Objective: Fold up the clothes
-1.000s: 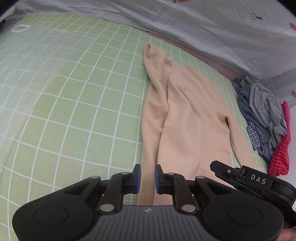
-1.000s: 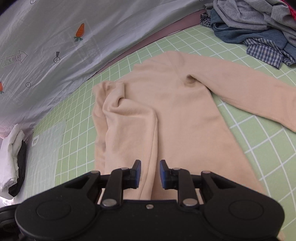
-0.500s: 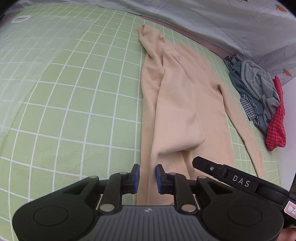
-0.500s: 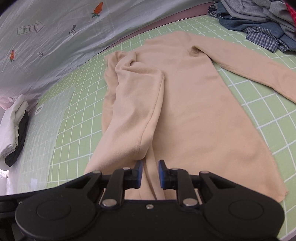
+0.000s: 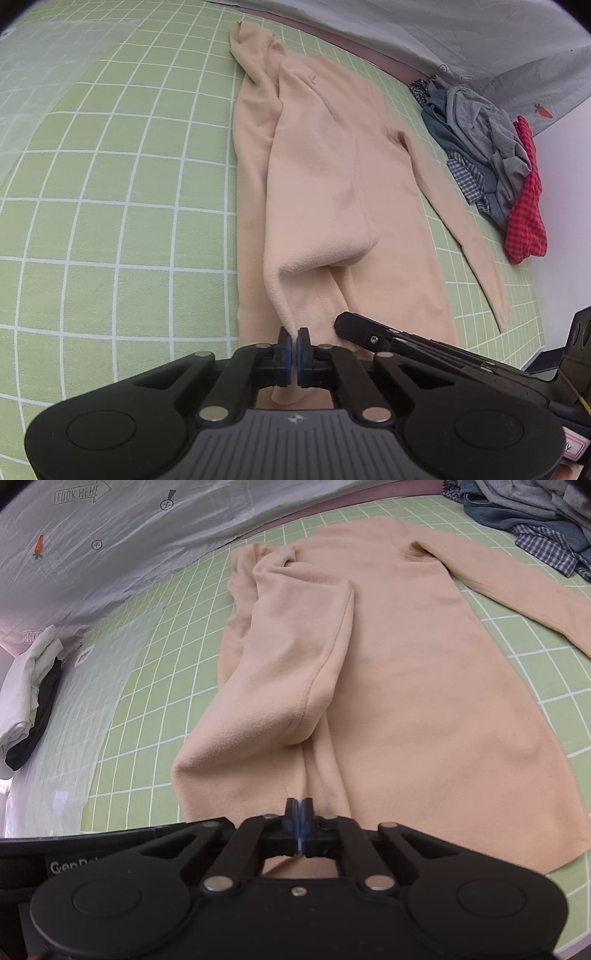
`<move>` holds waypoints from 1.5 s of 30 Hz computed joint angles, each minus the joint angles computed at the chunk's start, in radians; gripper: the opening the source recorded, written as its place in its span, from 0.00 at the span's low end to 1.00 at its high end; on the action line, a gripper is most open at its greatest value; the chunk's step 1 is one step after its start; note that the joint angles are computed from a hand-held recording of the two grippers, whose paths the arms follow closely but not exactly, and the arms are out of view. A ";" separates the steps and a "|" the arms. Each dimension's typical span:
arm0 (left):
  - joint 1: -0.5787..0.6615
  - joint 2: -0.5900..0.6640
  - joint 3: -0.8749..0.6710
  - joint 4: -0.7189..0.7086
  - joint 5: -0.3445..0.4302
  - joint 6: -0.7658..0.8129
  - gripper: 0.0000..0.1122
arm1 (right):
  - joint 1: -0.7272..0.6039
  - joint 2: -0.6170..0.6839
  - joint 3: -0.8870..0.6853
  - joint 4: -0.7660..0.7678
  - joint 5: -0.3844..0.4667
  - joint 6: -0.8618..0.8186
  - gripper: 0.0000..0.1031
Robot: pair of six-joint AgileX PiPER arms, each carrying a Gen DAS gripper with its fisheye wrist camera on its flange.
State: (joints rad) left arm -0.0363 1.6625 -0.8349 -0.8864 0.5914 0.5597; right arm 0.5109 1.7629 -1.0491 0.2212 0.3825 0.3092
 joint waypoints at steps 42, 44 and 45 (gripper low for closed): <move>-0.214 0.304 -0.579 1.024 0.191 -1.059 0.78 | -0.376 0.163 -0.284 -0.237 0.089 0.170 0.82; -0.217 0.373 -0.682 1.044 0.225 -1.062 0.79 | -0.413 0.196 -0.303 -0.303 0.067 0.258 0.82; -0.223 0.406 -0.728 1.056 0.243 -1.064 0.79 | -0.432 0.213 -0.315 -0.339 0.057 0.306 0.82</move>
State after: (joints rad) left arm -0.2595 2.0689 -1.5633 0.1694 0.8344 -0.5047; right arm 0.0790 1.9759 -1.3637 -0.1178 0.4396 0.6149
